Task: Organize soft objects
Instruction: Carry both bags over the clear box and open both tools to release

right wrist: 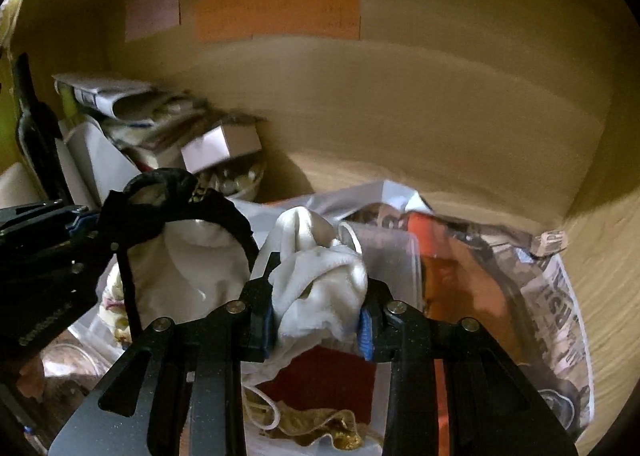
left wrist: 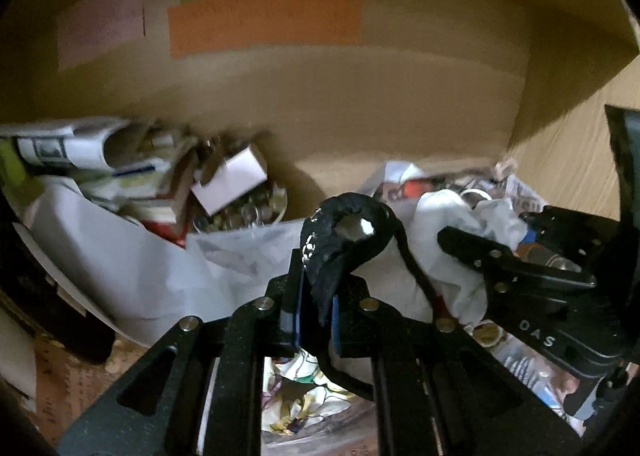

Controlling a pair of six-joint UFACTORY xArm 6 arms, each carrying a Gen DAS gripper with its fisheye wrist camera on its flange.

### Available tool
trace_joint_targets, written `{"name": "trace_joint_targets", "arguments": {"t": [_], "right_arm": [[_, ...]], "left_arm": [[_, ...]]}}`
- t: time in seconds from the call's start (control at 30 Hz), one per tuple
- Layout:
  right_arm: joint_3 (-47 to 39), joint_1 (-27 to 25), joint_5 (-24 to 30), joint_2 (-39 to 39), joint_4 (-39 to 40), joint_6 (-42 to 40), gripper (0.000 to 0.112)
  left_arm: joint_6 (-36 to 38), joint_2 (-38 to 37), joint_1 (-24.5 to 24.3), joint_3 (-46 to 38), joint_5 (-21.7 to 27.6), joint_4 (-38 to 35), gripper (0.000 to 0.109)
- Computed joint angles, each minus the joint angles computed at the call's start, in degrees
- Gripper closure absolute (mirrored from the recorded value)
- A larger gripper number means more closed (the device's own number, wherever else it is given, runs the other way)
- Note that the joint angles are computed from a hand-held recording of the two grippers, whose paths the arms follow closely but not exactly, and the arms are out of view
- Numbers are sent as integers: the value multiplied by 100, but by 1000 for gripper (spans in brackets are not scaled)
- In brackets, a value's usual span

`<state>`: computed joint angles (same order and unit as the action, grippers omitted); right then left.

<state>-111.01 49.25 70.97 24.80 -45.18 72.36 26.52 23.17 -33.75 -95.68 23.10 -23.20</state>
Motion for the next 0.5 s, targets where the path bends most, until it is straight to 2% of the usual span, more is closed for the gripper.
{"name": "trace_joint_targets", "arguments": {"t": [0.13, 0.2, 0.3, 0.43, 0.5], "right_arm": [[100, -100, -99, -4, 235, -59, 79], [149, -132, -125, -13, 329, -86, 78], [132, -139, -144, 11, 416, -116, 68], [80, -60, -43, 6, 296, -111, 53], [58, -4, 11, -18, 215, -90, 49]], "left_arm": [[-219, 184, 31, -246, 368, 218, 98], [-259, 262, 54, -368, 561, 239, 86], [-293, 304, 58, -414, 663, 247, 67], [-81, 136, 70, -212, 646, 45, 62], [53, 22, 87, -106, 666, -123, 56]]}}
